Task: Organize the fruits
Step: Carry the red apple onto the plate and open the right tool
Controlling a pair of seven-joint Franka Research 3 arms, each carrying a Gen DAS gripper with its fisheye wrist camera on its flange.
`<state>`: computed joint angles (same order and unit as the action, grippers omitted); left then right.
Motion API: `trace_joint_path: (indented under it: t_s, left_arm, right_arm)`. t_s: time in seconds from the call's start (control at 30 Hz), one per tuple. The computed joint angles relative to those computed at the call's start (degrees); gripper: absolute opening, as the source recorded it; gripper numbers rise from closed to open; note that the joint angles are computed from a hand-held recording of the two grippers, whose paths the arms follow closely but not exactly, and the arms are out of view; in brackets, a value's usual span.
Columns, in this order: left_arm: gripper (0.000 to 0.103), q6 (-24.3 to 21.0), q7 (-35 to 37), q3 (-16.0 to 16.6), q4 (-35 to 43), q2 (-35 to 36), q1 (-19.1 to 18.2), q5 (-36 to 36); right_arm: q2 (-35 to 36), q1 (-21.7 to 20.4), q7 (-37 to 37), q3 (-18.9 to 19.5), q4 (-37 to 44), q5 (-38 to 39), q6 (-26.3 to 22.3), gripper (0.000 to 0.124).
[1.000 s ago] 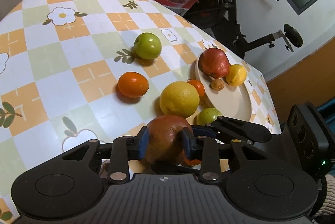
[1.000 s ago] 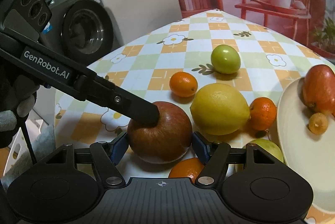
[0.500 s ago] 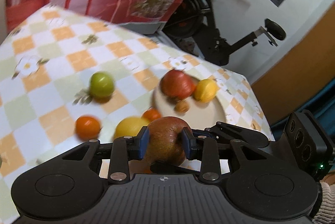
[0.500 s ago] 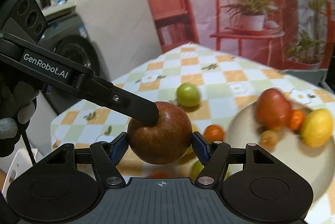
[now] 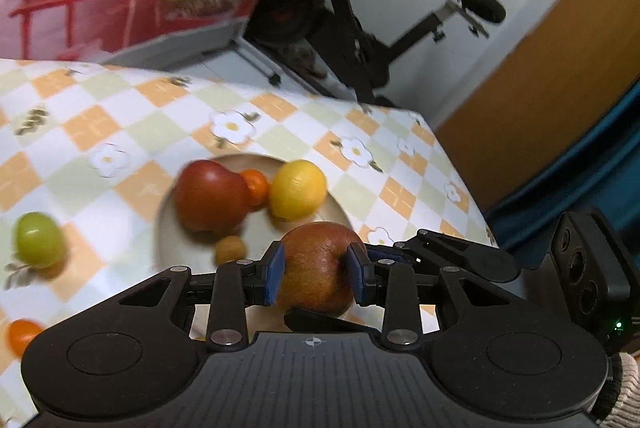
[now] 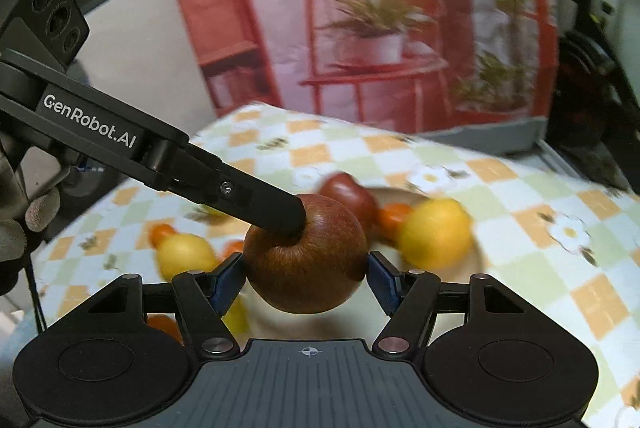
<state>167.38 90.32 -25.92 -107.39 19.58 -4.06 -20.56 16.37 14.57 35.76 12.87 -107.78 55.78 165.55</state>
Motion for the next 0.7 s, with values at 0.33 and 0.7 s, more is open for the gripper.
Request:
trace_joint_path:
  t_s: [0.33, 0.7]
  left_arm:
    - [0.036, -9.12, -5.07, 3.29, 13.49, 11.09, -4.04, 7.73]
    - [0.036, -12.57, -6.17, 3.02, 18.95, 15.07, -3.91, 9.22]
  right_arm:
    - [4.14, -0.39, 10.05, -2.69, 1.19, -8.34, 0.07, 0.062]
    - [7.06, -1.72, 14.25, -2.43, 4.02, -17.61, -0.79, 0.062]
